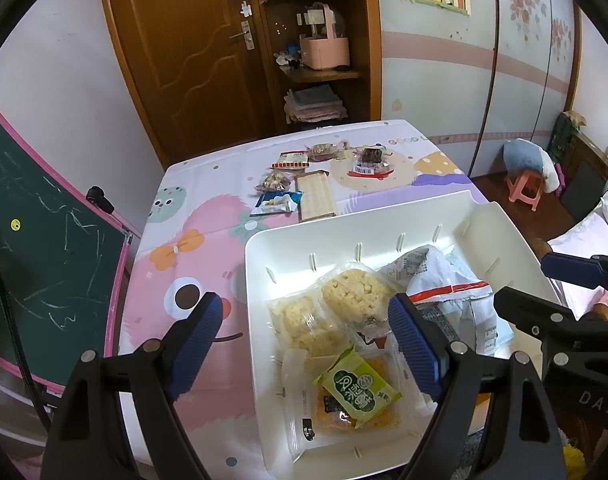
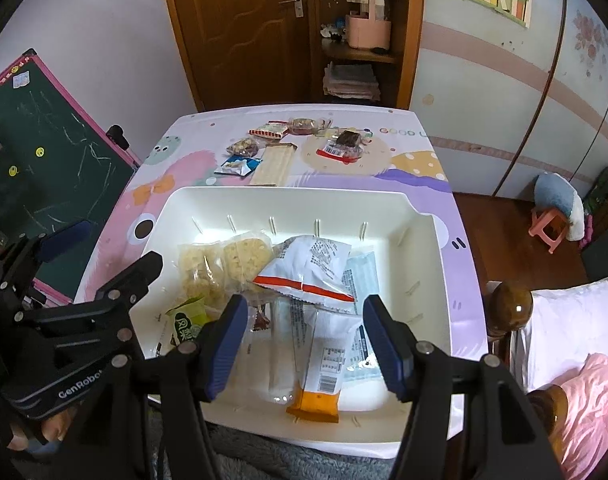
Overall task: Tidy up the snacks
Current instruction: 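Withdraw both open tools from the tray toward the snack pile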
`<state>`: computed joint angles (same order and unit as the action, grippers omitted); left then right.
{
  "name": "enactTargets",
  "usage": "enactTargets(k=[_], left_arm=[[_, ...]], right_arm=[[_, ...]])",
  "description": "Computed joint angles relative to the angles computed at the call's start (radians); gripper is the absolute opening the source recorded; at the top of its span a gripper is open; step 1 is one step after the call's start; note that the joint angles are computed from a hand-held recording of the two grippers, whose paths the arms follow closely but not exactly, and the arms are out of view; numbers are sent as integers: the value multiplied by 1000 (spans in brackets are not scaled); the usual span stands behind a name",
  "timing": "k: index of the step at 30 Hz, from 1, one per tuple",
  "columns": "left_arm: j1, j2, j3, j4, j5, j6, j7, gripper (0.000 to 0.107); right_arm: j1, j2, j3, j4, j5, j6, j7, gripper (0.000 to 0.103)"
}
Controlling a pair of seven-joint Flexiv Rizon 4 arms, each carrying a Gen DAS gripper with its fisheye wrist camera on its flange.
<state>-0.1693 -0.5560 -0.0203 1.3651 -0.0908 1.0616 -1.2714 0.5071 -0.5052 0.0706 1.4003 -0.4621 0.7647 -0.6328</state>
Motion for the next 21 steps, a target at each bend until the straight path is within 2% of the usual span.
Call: enactTargets(k=[14, 21], left_arm=[[-16, -62, 21, -93, 29, -23, -41, 84], [-15, -114, 29, -199, 32, -44, -76, 84]], right_arm=[[-17, -36, -5, -41, 33, 3, -41, 61], [-27, -59, -23, -85, 21, 3, -57, 61]])
